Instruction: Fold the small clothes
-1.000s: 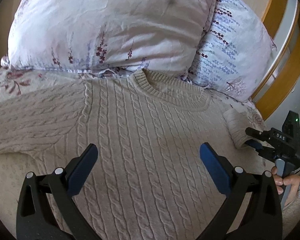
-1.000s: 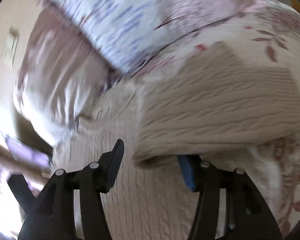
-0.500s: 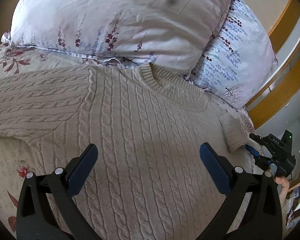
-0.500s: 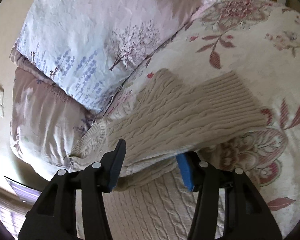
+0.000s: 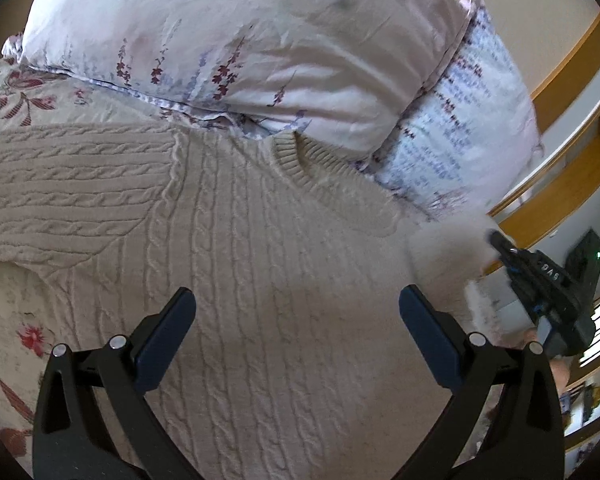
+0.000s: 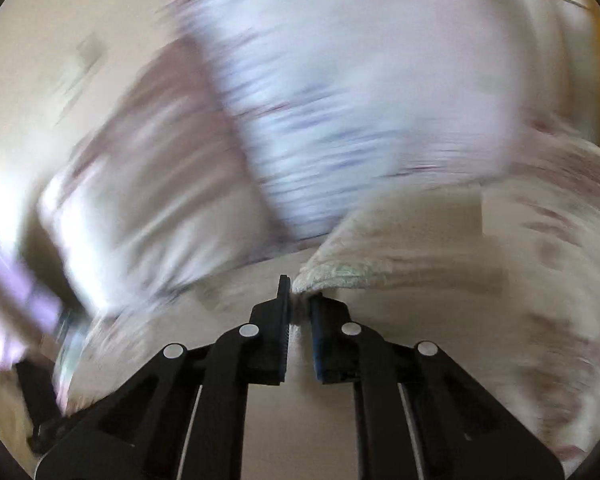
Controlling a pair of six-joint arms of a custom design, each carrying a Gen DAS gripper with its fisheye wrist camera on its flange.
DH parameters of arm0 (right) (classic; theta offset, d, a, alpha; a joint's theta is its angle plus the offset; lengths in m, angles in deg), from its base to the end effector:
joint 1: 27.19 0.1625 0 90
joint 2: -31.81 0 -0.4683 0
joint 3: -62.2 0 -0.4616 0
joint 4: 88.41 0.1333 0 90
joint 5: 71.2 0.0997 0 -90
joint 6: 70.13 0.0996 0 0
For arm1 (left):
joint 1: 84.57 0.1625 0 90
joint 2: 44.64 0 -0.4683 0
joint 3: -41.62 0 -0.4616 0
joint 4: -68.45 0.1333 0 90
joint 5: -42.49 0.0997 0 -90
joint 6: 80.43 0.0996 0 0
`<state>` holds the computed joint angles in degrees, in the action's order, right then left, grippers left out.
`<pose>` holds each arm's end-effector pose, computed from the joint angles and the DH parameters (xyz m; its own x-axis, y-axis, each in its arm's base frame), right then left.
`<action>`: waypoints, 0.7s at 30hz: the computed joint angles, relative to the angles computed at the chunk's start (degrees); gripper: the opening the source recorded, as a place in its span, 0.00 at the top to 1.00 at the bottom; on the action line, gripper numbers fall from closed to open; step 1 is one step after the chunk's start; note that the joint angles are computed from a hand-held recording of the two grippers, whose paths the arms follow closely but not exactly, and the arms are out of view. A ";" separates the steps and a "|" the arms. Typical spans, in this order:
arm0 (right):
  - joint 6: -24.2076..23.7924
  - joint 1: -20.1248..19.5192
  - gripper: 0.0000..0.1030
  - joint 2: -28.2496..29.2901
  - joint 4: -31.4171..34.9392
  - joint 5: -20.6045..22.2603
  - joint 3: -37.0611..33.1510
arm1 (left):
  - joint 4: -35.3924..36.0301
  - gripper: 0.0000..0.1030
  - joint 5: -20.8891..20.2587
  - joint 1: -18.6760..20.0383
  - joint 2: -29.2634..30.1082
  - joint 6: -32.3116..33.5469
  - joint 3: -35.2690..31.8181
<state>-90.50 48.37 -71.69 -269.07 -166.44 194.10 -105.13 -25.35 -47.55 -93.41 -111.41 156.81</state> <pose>0.0128 -0.4483 0.4404 -0.9256 0.1493 0.3479 -0.2198 0.5363 -0.8149 -0.3888 -0.5072 0.0329 -0.9469 0.2804 -0.1571 0.3213 0.8394 -0.4385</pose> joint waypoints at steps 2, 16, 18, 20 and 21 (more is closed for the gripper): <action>-2.18 2.85 0.88 3.13 9.96 -0.34 -2.02 | -0.84 0.02 -0.77 0.00 0.03 -0.25 0.03; 19.60 -18.71 0.60 -11.52 20.54 15.85 1.90 | 3.35 0.31 -11.00 3.53 3.35 -10.48 -4.40; 22.83 -23.67 0.60 -13.54 21.04 18.96 2.14 | 4.23 0.39 -11.21 3.84 4.29 -11.74 -5.32; 24.39 -26.08 0.60 -14.02 21.40 20.87 2.41 | 4.87 0.49 -10.79 4.14 5.12 -12.78 -6.22; 24.66 -26.77 0.60 -13.71 21.78 22.08 2.23 | 4.83 0.52 -10.08 4.14 5.52 -13.14 -6.62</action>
<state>-65.85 21.59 -85.40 -247.29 -144.36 196.33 -100.30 -35.43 -43.41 -87.88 -124.54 150.19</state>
